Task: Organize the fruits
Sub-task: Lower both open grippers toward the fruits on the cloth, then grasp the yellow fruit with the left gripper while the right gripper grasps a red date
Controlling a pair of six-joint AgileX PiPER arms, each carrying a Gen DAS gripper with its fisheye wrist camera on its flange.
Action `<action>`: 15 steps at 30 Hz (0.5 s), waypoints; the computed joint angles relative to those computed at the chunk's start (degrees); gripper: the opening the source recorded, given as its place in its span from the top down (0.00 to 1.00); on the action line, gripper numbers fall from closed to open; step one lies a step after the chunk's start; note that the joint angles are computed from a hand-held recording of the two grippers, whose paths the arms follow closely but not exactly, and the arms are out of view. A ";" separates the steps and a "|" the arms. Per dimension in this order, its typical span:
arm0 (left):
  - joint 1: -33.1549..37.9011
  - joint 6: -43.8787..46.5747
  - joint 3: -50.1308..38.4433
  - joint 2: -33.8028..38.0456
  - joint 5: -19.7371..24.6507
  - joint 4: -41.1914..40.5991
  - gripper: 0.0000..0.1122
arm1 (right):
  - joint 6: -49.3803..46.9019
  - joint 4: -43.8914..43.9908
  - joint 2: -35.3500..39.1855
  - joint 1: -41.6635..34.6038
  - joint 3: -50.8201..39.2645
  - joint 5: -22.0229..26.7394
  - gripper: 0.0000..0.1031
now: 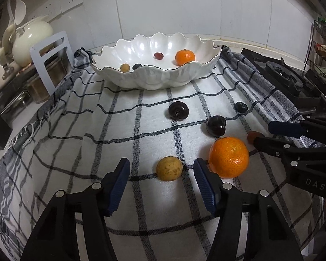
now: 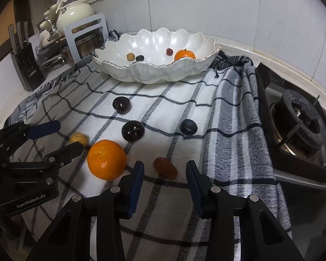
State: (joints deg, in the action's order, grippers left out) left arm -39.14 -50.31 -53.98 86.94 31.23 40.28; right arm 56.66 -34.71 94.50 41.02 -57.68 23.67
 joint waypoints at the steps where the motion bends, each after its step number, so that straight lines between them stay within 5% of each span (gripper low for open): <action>1: 0.11 0.25 -0.14 0.24 -0.04 -0.19 0.49 | -0.59 0.59 0.26 -0.28 -0.01 -0.33 0.62; 15: 2.79 8.55 -1.03 2.04 -2.13 -9.63 0.73 | -6.59 6.63 2.06 -1.89 -0.76 -2.33 0.78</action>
State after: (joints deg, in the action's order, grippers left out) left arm -36.35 -41.76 -55.01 88.99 29.10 30.65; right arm 50.06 -28.08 96.56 39.13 -58.44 21.34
